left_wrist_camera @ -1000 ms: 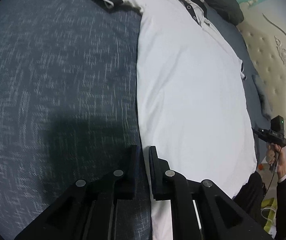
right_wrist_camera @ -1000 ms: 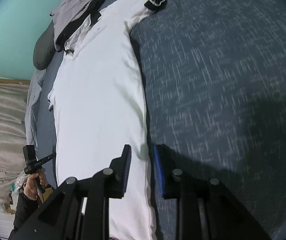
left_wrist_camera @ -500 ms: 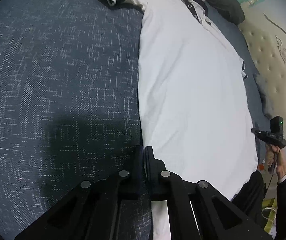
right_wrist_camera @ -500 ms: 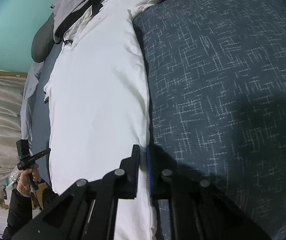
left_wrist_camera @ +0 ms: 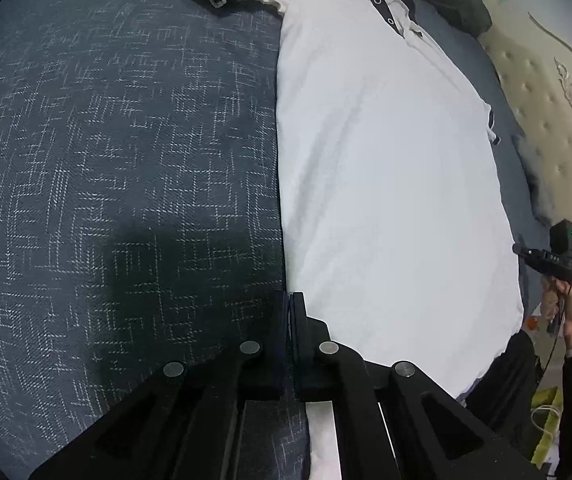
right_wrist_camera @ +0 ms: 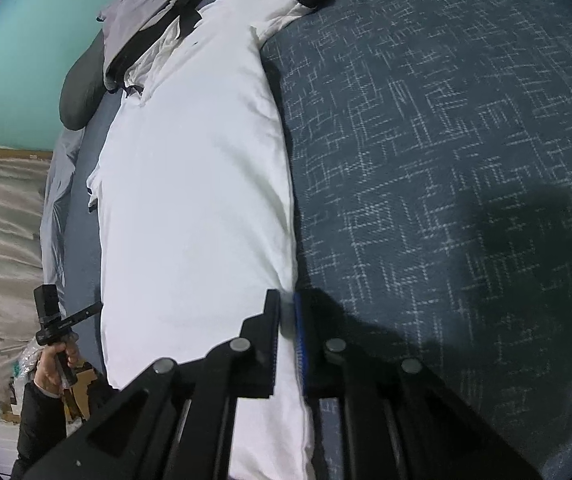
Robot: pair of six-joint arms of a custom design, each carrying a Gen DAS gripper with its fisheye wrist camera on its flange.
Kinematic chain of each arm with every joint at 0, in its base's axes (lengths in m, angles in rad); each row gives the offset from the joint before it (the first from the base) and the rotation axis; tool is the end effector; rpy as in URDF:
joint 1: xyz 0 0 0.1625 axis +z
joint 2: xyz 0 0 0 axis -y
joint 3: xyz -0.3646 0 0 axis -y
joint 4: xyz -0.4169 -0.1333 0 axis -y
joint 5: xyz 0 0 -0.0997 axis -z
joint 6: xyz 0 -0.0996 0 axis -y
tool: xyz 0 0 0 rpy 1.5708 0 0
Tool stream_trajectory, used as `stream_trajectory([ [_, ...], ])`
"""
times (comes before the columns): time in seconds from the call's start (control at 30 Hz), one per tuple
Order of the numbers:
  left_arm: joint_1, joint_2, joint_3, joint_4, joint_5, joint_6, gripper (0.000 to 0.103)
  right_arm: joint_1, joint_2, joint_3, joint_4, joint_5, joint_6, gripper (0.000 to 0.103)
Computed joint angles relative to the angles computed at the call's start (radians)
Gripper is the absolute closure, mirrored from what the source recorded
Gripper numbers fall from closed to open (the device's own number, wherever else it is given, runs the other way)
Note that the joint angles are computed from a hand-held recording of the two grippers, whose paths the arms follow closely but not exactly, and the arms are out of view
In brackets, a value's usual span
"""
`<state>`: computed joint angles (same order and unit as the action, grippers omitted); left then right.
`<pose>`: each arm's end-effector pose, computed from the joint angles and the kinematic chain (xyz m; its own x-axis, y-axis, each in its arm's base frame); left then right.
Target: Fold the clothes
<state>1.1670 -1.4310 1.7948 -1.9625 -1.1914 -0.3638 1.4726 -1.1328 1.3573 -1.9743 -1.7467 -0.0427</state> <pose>-0.0567 -0.5659 0.2855 -0.9418 0.0051 -0.3361 0.0617 0.9855 -0.1578 0.0490 -0.6847 0.3211 -0.9800 0.0856 0.1796 0.0547 0.9838 -0.1705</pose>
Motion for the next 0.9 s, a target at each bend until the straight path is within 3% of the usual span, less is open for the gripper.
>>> stream_trajectory([
  [0.1, -0.004, -0.027, 0.011, 0.017, -0.008, -0.001, 0.092, -0.002, -0.014, -0.002, 0.026, 0.002, 0.026, 0.077],
  [0.17, -0.004, -0.044, 0.021, 0.026, -0.023, -0.003, 0.078, 0.001, -0.022, 0.002, 0.040, 0.004, 0.020, 0.077],
  [0.27, -0.006, -0.060, 0.036, 0.045, -0.036, -0.002, 0.076, 0.003, -0.033, 0.016, 0.059, -0.002, 0.012, 0.077],
  [0.5, -0.005, -0.069, 0.061, 0.082, -0.037, 0.011, 0.078, 0.004, -0.046, 0.059, 0.050, -0.008, 0.003, 0.078],
  [0.53, -0.007, -0.071, 0.064, 0.087, -0.033, 0.014, 0.084, 0.007, -0.046, 0.063, 0.044, -0.016, 0.001, 0.078],
  [0.57, -0.009, -0.075, 0.067, 0.091, -0.030, 0.015, 0.098, 0.009, -0.047, 0.066, 0.038, -0.024, -0.001, 0.080],
  [0.7, -0.020, -0.100, 0.080, 0.108, -0.016, 0.019, 0.099, 0.017, -0.047, 0.072, 0.013, -0.051, 0.004, 0.097],
  [0.9, -0.029, -0.134, 0.094, 0.133, -0.003, 0.009, 0.099, 0.022, -0.067, 0.091, -0.021, -0.063, -0.012, 0.100],
])
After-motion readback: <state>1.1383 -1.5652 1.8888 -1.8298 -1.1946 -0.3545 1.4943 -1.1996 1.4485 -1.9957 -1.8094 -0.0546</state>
